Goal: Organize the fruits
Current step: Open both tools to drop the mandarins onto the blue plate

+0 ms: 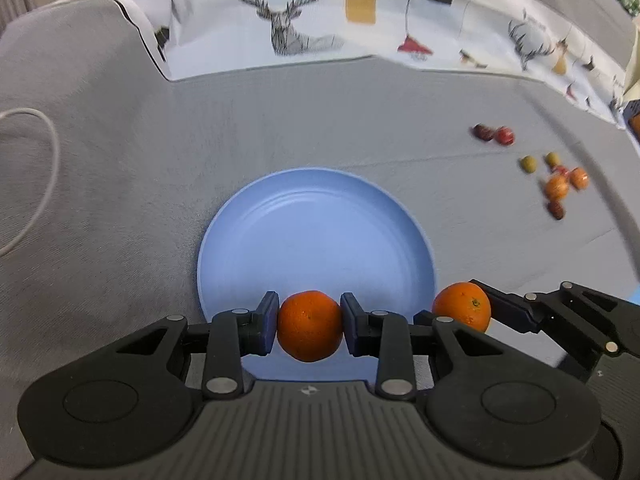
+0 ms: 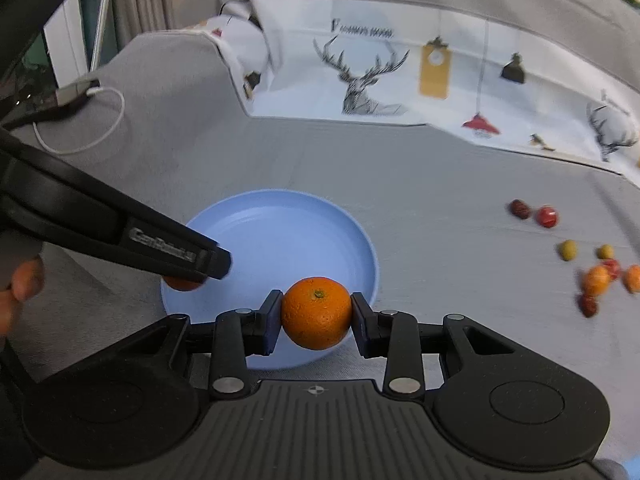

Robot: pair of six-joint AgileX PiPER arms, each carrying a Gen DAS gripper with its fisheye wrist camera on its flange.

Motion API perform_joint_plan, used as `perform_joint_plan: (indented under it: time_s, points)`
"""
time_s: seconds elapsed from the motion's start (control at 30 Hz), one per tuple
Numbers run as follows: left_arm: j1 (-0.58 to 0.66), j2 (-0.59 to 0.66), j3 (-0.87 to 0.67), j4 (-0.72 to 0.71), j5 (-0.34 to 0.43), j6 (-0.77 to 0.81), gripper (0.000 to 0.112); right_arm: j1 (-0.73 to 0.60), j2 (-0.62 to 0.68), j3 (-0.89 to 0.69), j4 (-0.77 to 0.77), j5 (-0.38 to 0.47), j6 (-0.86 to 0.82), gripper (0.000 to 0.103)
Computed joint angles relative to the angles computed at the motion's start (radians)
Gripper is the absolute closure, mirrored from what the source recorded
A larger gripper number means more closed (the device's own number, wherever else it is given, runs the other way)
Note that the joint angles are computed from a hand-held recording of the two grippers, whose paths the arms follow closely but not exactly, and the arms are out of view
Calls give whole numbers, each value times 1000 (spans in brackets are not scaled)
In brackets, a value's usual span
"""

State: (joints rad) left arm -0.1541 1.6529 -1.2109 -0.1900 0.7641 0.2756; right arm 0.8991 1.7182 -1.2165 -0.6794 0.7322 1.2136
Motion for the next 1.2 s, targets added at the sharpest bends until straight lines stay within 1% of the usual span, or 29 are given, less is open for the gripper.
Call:
perform_joint_plan:
  time_s: [0.13, 0.27, 0.3, 0.33, 0.37, 0.4, 0.43, 0.47, 0.5, 0.6, 0.7, 0.77, 0.83, 0.9, 0.93, 1.03, 1.13, 1.2]
  points:
    - [0, 116, -75, 48, -2, -31, 75, -38, 81, -41, 41, -41, -93, 66]
    - [-4, 189, -122, 102, -20, -65, 75, -71, 149, -81, 52, -62, -135, 65]
    - [-1, 197, -126, 98, -31, -50, 63, -79, 161, -89, 49, -65, -138, 65]
    - [6, 201, -133, 75, -32, -17, 35, -83, 169, -92, 34, -67, -128, 63]
    - [11, 197, -132, 62, -37, -6, 21, -84, 176, -99, 11, -58, -117, 50]
    - [15, 175, -113, 63, -68, -22, 9, -81, 176, -104, -12, -39, -105, 31]
    - [20, 139, -75, 54, -114, -29, 10, -76, 164, -100, -39, -22, -83, 25]
    - [27, 106, -47, 36, -141, -12, 10, -74, 140, -83, -57, -21, -65, 21]
    - [34, 77, -36, 30, -130, 7, 10, -71, 104, -60, -53, -21, -64, 19]
    - [58, -16, 13, 33, -84, 0, 10, -36, -13, 16, -9, 9, -28, 9]
    - [91, -133, 78, 18, 5, 4, 10, 30, -127, 83, 94, 62, 5, 6]
    - [93, -216, 131, 49, 57, -39, 10, 89, -185, 113, 131, 102, 61, 5]
    - [97, -319, 200, 84, 107, -111, 10, 172, -218, 120, 96, 164, 150, 2]
    - [112, -410, 253, 106, 129, -138, 10, 253, -230, 111, 18, 238, 228, 1]
    - [115, -442, 264, 115, 141, -137, 10, 288, -235, 99, -24, 281, 256, 1]
    - [135, -537, 283, 117, 170, -116, 10, 369, -265, 84, -113, 356, 335, 1]
    - [164, -622, 288, 85, 205, -86, 10, 445, -283, 68, -159, 425, 379, 1]
    - [150, -675, 290, 84, 224, -89, 10, 507, -283, 51, -194, 482, 402, 1]
